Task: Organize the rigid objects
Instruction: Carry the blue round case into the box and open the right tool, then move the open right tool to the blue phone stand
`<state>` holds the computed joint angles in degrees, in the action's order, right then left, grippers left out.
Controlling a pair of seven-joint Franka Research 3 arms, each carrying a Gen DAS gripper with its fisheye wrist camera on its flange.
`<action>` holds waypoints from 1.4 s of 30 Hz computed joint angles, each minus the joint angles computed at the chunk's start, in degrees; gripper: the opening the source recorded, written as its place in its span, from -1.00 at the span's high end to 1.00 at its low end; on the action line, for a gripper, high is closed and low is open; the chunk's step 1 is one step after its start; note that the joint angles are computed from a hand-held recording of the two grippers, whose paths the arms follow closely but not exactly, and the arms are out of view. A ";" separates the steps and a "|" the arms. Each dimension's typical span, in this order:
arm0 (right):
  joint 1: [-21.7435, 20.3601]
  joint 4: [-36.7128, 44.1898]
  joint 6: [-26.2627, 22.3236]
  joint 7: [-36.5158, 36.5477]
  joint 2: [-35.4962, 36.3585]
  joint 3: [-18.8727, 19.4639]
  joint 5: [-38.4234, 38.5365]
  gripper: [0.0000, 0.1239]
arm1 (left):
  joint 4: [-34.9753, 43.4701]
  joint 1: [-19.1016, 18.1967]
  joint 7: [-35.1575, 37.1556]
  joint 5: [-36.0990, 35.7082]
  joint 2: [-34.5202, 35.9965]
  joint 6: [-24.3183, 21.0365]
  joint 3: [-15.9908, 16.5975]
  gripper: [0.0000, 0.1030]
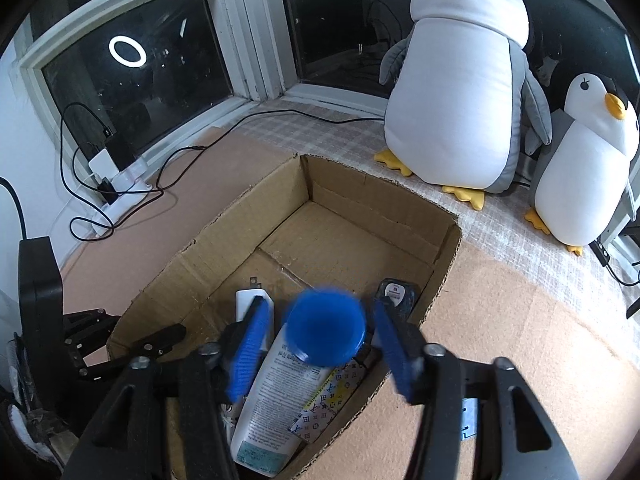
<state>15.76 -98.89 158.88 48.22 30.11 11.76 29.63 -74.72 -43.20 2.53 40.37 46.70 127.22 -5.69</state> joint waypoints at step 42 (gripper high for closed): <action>-7.81 -3.15 -8.45 10.70 -2.95 -4.61 6.35 -0.11 | 0.33 -0.04 0.11 -0.12 0.07 -0.09 0.07 0.63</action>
<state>7.95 -102.04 150.43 58.91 27.15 7.15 35.98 -74.39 -43.24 2.65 40.25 46.77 127.13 -5.62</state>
